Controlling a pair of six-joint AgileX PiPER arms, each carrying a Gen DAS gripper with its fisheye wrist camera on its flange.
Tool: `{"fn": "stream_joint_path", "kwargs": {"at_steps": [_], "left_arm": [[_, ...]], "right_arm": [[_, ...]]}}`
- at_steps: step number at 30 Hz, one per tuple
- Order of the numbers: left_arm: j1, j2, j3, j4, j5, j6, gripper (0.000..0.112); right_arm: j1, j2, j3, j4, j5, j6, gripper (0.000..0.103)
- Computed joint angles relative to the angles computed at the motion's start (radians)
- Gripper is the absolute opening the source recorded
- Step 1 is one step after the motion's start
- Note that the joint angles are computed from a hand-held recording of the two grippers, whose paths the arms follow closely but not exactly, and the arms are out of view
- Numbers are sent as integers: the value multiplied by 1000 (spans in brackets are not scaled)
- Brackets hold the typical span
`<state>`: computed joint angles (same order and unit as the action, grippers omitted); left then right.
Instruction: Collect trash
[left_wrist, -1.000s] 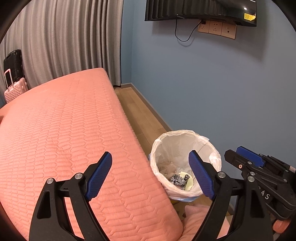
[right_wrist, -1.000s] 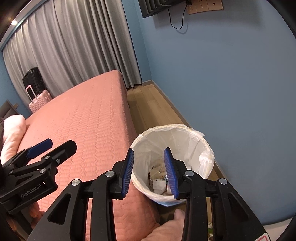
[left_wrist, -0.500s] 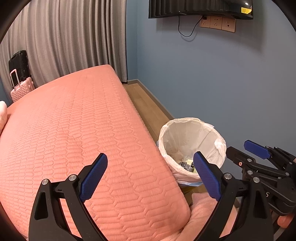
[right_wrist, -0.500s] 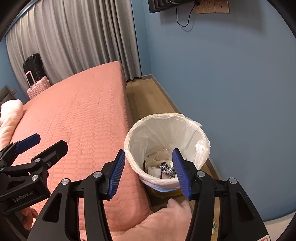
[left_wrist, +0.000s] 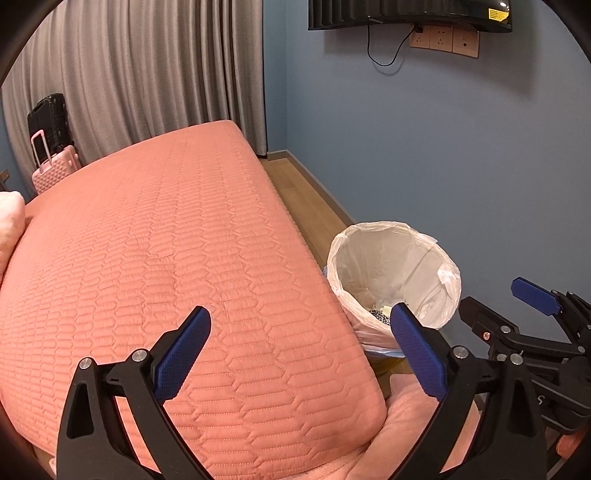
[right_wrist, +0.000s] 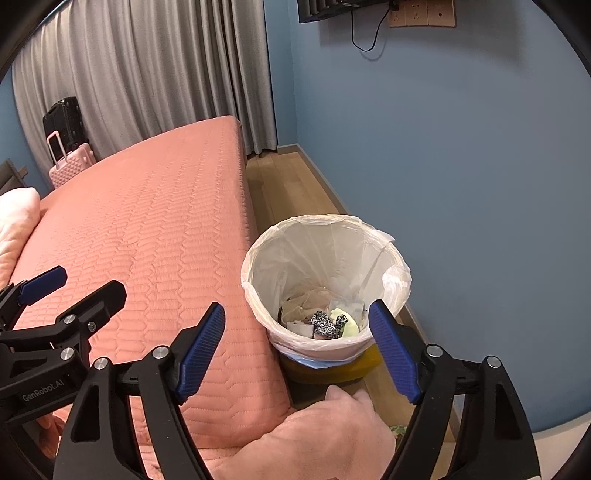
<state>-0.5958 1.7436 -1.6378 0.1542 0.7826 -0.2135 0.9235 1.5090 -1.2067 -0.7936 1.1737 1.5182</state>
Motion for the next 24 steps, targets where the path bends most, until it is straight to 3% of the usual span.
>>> {"fn": "stream_joint_path", "kwargs": {"at_steps": [3, 11, 12, 24], "left_arm": [[3, -4, 9, 9, -5, -14, 94], [2, -1, 14, 25, -8, -36, 94], [2, -1, 14, 27, -8, -37, 94], [-3, 7, 5, 53, 2, -83, 94]], "right_arm": [[14, 14, -9, -14, 31, 8, 85], [8, 6, 22, -17, 27, 28, 92], [7, 4, 25, -17, 27, 29, 98], [14, -21, 69, -24, 42, 64, 98]]}}
